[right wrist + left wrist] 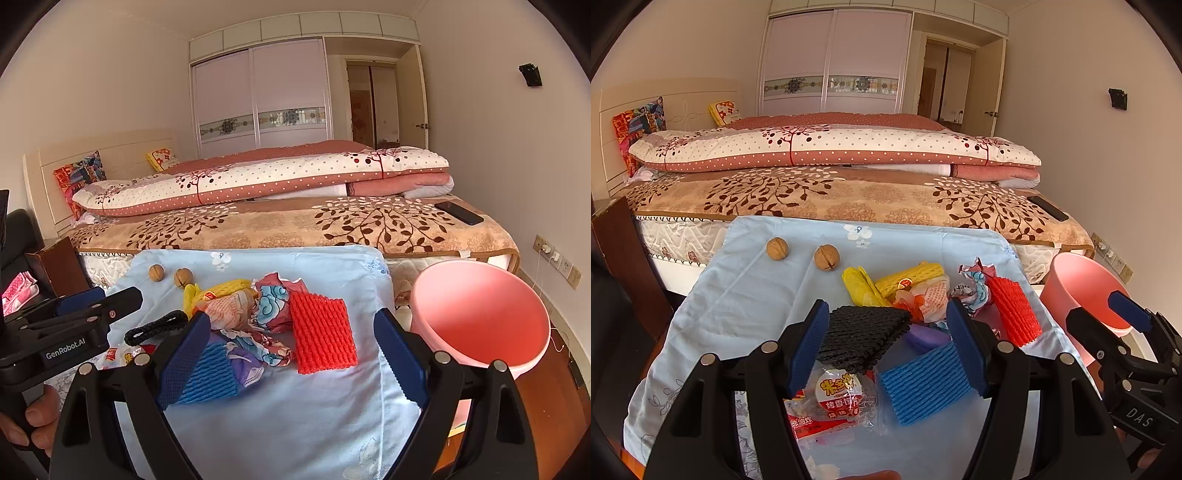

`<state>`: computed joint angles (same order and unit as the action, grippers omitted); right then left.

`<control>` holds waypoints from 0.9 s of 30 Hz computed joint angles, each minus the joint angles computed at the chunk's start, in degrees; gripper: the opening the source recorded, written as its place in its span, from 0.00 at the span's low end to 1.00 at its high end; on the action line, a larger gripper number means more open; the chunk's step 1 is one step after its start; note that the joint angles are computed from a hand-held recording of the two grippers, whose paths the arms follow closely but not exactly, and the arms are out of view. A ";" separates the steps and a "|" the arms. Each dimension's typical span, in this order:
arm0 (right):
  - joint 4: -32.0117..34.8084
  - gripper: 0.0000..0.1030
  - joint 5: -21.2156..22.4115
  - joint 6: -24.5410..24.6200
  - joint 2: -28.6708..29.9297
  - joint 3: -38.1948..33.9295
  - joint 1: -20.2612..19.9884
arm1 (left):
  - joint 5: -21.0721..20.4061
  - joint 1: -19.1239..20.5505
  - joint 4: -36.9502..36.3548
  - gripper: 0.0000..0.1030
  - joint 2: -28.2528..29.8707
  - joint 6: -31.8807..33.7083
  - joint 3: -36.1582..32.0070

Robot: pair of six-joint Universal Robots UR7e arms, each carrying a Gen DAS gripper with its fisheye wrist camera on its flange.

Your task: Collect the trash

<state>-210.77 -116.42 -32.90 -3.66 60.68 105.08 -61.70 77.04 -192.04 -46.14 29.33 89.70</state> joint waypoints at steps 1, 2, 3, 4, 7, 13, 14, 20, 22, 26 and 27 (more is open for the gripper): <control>-0.10 0.86 0.08 -0.06 -0.03 0.07 0.00 | 0.02 -0.01 0.16 0.65 0.01 -0.02 -0.08; -0.15 0.86 0.18 -0.08 -0.09 0.19 -0.01 | 0.04 -0.01 0.25 0.65 0.01 -0.05 -0.13; -0.20 0.86 0.25 -0.12 -0.14 0.28 0.00 | 0.00 -0.01 0.22 0.65 0.00 -0.01 -0.13; -0.29 0.86 0.21 -0.22 -0.12 0.27 0.03 | 0.01 -0.01 0.15 0.65 0.00 0.09 -0.12; -0.29 0.86 0.24 -0.31 -0.14 0.28 0.02 | 0.03 -0.02 -0.15 0.65 -0.10 0.45 0.01; -0.35 0.86 0.10 -0.19 -0.10 0.28 0.08 | 0.28 -0.19 -0.48 0.65 -0.08 0.67 0.14; -0.38 0.86 0.06 -0.14 -0.14 0.35 0.10 | 0.29 -0.20 -0.42 0.65 -0.08 0.61 0.12; -0.42 0.86 0.07 -0.21 -0.12 0.37 0.09 | 0.30 -0.19 -0.47 0.65 -0.07 0.64 0.15; -0.33 0.86 0.06 -0.16 -0.15 0.38 0.09 | 0.28 -0.19 -0.43 0.65 -0.11 0.64 0.18; -0.37 0.86 -0.05 -0.04 -0.23 0.55 0.06 | 0.30 -0.20 -0.33 0.65 -0.12 0.46 0.18; -0.38 0.86 -0.10 -0.05 -0.26 0.59 0.07 | 0.32 -0.20 -0.28 0.65 -0.11 0.39 0.17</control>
